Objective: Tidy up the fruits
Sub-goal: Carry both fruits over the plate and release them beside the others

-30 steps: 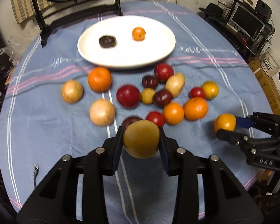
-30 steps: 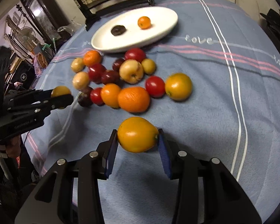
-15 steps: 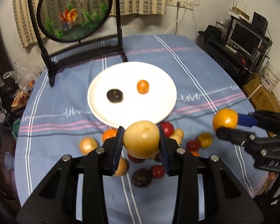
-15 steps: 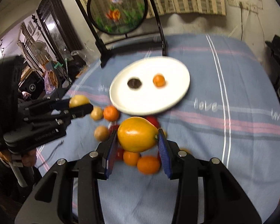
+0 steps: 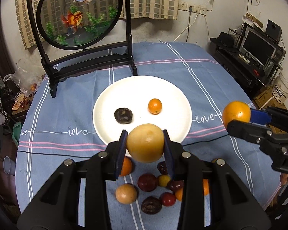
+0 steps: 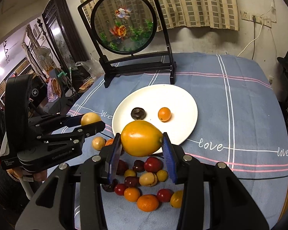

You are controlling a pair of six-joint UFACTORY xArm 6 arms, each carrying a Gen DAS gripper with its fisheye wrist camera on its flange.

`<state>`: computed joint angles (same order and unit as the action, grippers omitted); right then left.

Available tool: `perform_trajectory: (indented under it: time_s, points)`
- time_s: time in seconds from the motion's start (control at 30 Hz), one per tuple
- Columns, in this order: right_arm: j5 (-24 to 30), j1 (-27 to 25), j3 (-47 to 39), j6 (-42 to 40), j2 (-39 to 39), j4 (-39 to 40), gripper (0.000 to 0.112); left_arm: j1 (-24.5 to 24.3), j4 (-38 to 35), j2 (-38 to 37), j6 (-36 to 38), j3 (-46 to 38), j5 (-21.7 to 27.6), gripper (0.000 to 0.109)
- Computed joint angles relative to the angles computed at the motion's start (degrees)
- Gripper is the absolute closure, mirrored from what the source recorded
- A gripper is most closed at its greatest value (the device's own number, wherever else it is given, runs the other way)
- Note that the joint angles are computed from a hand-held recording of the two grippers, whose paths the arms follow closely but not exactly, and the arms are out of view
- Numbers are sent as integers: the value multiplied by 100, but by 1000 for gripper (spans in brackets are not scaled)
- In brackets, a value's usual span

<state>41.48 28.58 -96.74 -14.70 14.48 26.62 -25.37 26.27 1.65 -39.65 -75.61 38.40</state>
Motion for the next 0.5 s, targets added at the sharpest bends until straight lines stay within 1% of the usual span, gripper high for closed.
perform_trajectory:
  time_s: [0.27,0.37,0.5]
  points:
    - [358,-22,-865,150,782,-77,70,183,-310,613,319,-554,143,72]
    - [554,-39,-1373,273,1220,-171,70,240,-372,895,408,-815,248,72]
    - [931,-49,-2325,479,1954,-381,70,342,-435,1358,536,-1260,443,72]
